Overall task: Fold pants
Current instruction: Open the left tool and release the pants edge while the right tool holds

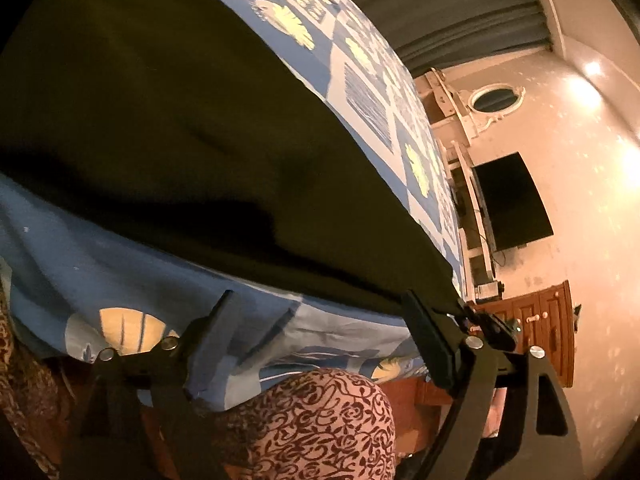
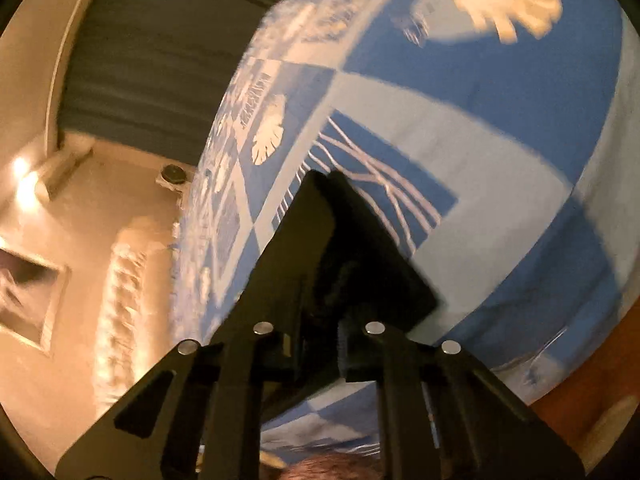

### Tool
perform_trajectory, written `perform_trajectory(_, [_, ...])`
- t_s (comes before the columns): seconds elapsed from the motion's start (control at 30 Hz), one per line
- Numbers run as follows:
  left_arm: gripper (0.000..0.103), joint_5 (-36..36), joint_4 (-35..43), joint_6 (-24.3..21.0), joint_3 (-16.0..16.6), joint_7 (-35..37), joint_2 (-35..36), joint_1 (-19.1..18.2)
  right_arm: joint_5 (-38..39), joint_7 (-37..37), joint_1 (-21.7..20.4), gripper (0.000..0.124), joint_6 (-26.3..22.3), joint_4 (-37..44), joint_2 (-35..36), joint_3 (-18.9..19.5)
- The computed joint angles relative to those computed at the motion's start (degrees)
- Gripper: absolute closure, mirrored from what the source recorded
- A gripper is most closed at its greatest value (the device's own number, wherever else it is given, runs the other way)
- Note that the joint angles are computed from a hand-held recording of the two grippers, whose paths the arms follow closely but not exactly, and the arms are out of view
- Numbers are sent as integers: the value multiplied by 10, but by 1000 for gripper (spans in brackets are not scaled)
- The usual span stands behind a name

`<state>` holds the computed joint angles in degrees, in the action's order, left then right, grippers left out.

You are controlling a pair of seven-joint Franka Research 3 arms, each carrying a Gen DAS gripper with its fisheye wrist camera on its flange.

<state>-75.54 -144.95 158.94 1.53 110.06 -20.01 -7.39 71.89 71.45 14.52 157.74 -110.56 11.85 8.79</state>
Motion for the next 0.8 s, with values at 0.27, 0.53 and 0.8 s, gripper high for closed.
perform_trajectory(0.27, [17,52,-5,-46,13,-63,4,27,50,-60,-29,97,-43,-30,-8,1])
perform_trajectory(0.53, [17,110,-13,-19,18,-33,-28,25,-13,-53,-42,54,-98,18,18,-25])
perform_trajectory(0.8, [17,121,-7,-31,56,-57,-18,15,20,-87,-88,53,-268,116,106,0])
